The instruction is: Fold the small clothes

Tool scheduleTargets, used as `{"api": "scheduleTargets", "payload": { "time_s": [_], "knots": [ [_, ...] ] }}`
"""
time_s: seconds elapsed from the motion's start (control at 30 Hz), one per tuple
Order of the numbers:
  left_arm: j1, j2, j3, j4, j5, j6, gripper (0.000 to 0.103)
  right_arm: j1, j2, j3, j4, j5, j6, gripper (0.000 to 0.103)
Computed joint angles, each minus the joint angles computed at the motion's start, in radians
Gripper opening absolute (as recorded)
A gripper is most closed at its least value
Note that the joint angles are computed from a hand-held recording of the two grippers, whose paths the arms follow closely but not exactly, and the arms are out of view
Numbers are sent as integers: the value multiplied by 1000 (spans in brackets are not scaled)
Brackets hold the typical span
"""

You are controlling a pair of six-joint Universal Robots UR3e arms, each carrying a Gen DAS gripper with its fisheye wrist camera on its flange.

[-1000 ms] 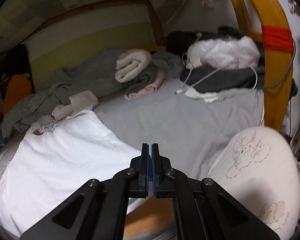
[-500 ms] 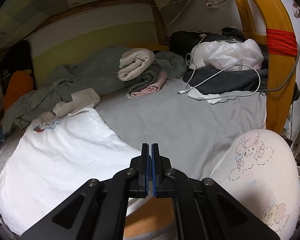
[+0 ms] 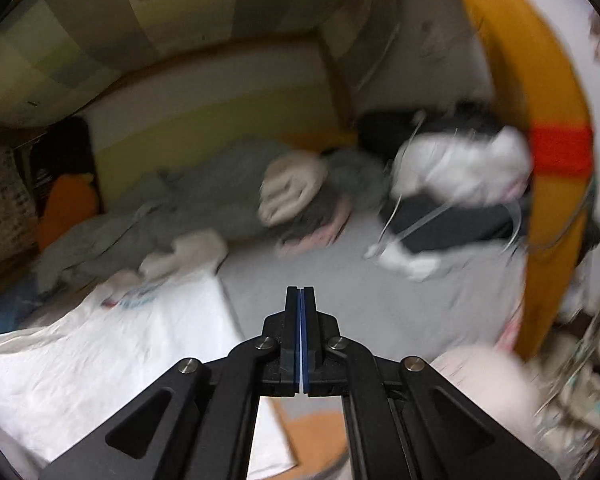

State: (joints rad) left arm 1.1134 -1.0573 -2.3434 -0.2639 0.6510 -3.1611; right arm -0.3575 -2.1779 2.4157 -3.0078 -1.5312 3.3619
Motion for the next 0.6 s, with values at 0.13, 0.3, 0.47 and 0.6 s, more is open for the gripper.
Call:
{"api": "scheduleTargets", "payload": {
  "time_s": [0.13,0.3,0.47,0.6],
  "knots": [
    [-30,-86,36,-31,-8,55,4,13,132,-5,86,127,-6,23],
    [-5,-57,-13,0,15,77,4,35,276,-28,198,185,-4,32],
    [-37,-123,-8,64,89,72,5,79,357,-68,189,62,73,35],
    [-50,-160,-11,105,134,59,5,149,425,-108,173,5,48,49]
  ]
}}
